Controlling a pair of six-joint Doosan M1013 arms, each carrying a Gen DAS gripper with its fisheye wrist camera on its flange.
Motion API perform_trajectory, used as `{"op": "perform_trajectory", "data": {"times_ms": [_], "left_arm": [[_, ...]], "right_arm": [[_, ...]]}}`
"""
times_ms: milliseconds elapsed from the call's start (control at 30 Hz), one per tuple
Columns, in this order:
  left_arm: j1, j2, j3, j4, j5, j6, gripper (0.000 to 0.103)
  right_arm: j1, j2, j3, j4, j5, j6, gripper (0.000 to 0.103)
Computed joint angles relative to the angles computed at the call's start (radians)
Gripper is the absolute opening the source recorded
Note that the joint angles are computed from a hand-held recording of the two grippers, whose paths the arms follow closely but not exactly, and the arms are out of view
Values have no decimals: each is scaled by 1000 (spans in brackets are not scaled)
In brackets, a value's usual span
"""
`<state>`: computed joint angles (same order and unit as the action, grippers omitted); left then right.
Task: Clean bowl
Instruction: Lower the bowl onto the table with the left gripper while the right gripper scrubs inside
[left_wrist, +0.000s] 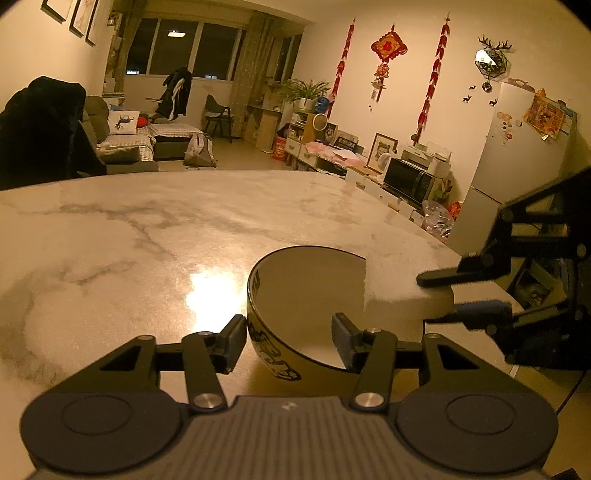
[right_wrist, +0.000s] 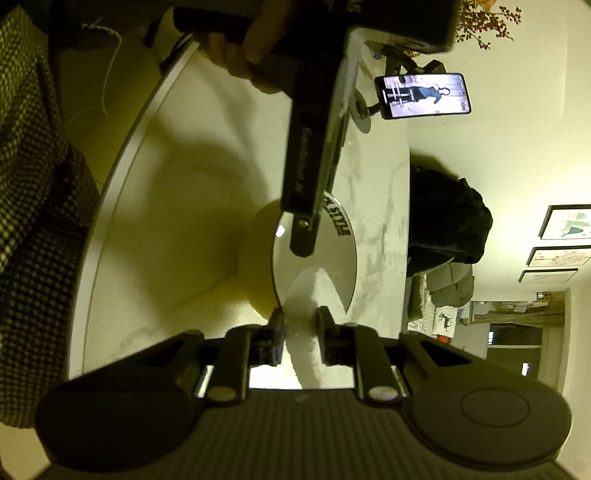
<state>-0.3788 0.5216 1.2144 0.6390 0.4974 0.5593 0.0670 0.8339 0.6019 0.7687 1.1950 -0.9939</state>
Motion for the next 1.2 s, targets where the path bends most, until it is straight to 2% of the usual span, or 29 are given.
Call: {"op": "perform_trajectory", "data": {"times_ms": [200,567,900,1067,1200], "left_arm": [[8,10,-12,-65,-1,63,52],[16,18,-23,-110,-5,95,52],[17,28,-37,-124,9,101,52],[16,37,-51,-134,33,119,52],[16,42,-58,-127,49,110,52]], "right_arm": [[10,38,-77,-33,19,66,18],[44,134,-281,-76,107,179,18],[66,136,-280,-76,103,161,18],[58,140,-293,-78,96,189,18],[45,119,-251,-78,66,179,19]]}}
